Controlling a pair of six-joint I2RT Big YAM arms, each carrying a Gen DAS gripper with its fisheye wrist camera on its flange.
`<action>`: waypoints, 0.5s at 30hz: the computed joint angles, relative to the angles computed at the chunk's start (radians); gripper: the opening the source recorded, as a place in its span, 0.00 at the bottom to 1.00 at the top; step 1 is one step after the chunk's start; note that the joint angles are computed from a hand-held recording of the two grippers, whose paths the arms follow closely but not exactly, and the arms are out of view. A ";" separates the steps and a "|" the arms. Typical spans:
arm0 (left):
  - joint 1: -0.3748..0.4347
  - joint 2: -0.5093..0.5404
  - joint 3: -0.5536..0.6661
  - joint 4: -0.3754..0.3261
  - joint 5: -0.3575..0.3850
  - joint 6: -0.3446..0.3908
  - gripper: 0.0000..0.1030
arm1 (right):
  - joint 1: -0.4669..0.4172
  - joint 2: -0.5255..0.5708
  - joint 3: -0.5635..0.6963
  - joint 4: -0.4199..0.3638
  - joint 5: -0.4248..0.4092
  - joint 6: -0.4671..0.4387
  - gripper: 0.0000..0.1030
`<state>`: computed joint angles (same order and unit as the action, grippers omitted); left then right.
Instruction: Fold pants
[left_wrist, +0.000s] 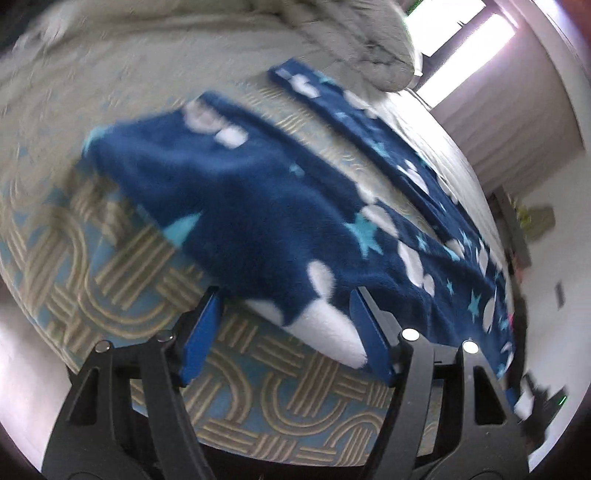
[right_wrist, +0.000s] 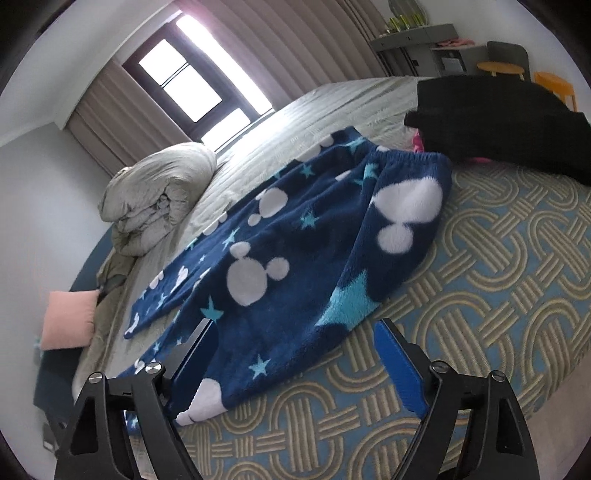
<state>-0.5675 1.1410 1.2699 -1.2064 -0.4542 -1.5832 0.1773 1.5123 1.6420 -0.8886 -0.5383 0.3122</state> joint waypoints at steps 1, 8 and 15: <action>0.002 -0.011 -0.014 0.016 0.003 -0.019 0.68 | 0.000 0.002 0.001 0.001 -0.001 -0.001 0.84; 0.040 -0.047 -0.054 0.062 -0.013 -0.060 0.67 | -0.005 0.019 0.007 0.003 -0.005 0.019 0.84; 0.113 -0.112 -0.128 0.202 0.027 -0.077 0.67 | -0.070 0.053 -0.017 0.074 -0.140 0.219 0.84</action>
